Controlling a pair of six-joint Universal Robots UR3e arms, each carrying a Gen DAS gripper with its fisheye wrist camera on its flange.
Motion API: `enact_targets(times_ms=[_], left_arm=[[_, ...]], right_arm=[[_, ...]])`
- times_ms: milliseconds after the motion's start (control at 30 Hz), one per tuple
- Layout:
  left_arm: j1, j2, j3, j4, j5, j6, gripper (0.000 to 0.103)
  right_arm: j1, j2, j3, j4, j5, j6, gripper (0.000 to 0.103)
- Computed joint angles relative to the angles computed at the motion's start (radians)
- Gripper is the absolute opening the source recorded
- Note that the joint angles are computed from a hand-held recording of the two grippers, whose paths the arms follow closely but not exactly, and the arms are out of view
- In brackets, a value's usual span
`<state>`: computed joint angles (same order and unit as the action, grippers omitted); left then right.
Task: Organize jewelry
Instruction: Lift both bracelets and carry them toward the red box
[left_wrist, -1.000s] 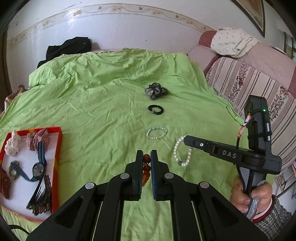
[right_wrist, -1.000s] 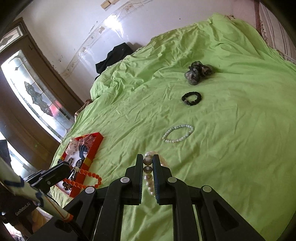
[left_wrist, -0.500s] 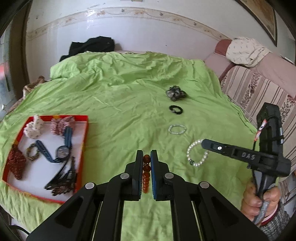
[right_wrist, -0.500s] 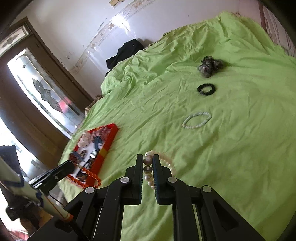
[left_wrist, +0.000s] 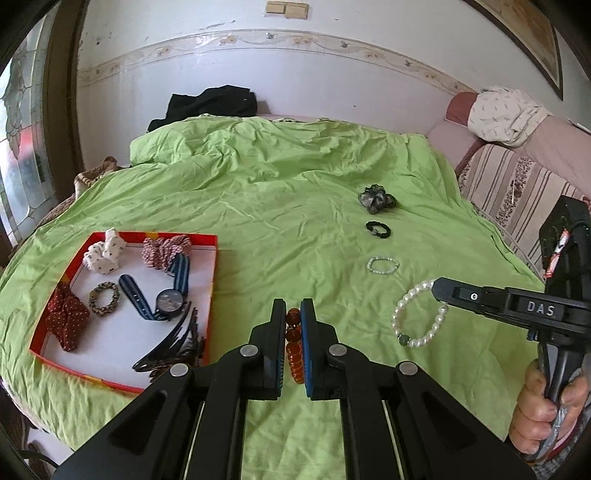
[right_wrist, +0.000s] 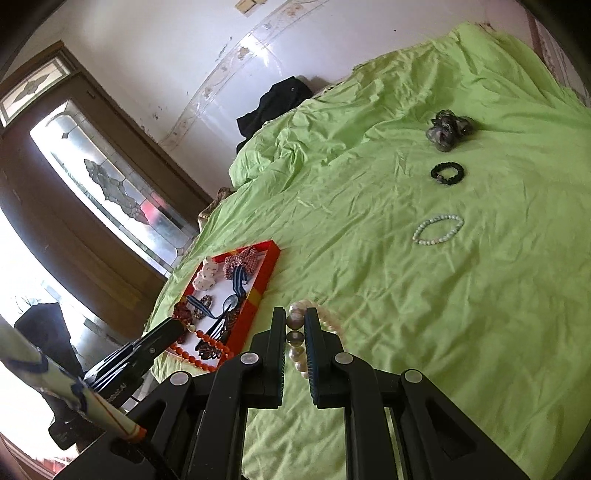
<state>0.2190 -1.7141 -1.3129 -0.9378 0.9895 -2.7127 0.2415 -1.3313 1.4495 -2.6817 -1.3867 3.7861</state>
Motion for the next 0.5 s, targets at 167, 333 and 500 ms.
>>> enact_targets(times_ms=[167,333,500], left_arm=[[0.032,0.011,-0.012,-0.001,0.007,-0.001,0.007],[0.073,0.012,-0.008,-0.008,0.003,0.000,0.007],[0.117,0.000,0.008,-0.017,-0.002,-0.005,0.007]], right_arm=[[0.040,0.040,-0.089,0.065,-0.036,0.004,0.011],[0.080,0.103,-0.227,0.159,-0.069,-0.003,0.011],[0.123,0.205,-0.440,0.284,-0.103,-0.028,0.011]])
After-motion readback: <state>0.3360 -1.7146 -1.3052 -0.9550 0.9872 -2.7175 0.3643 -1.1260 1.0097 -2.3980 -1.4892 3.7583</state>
